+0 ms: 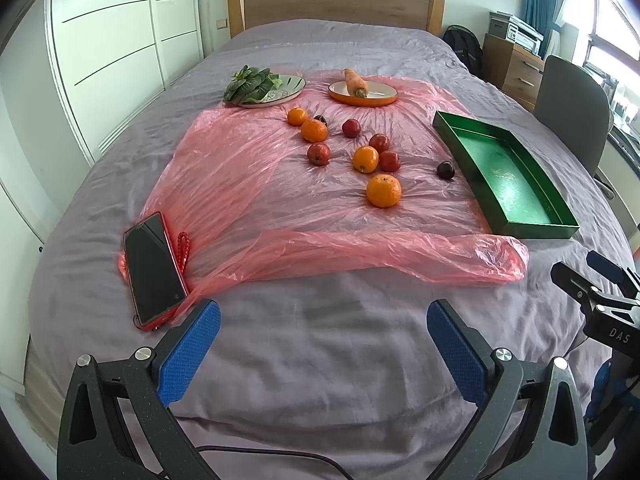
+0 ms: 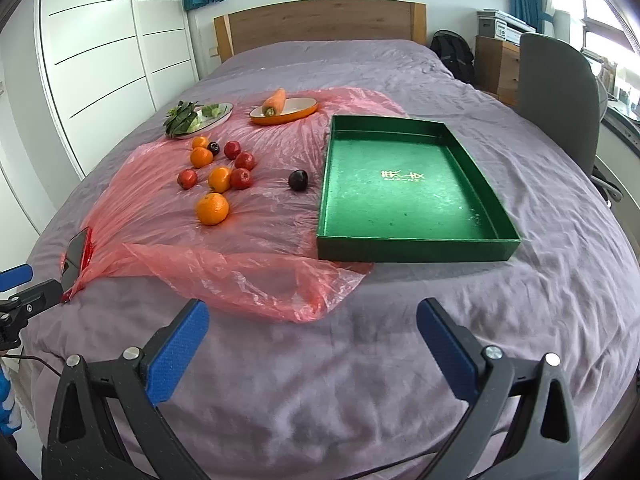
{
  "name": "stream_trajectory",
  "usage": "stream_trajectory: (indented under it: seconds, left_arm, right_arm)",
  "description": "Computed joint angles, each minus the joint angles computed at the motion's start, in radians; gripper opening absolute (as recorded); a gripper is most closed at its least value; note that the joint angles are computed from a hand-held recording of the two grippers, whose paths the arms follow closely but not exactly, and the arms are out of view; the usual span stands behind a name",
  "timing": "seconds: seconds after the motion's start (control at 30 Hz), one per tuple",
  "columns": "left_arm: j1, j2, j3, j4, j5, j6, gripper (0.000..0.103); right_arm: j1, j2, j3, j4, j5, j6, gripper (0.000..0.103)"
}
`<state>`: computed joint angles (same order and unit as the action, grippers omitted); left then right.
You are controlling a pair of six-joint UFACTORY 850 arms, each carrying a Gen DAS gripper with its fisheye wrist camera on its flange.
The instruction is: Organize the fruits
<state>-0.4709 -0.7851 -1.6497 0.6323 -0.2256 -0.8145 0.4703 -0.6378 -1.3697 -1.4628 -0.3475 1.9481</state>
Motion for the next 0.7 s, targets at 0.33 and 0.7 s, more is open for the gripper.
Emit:
stream_trajectory:
  seconds: [0.33, 0.7]
  left_arm:
    - [0.025, -0.078, -0.131, -0.372, -0.053, 0.370, 0.101]
    - [0.045, -0.207, -0.343, -0.558, -0.117, 0.609, 0.096]
  right_arm:
    - [-0.019, -0.053, -0.094, 0.100, 0.061, -0.105, 0.103]
    - [-0.038, -0.186, -0.305, 0.441, 0.139, -0.451, 0.103]
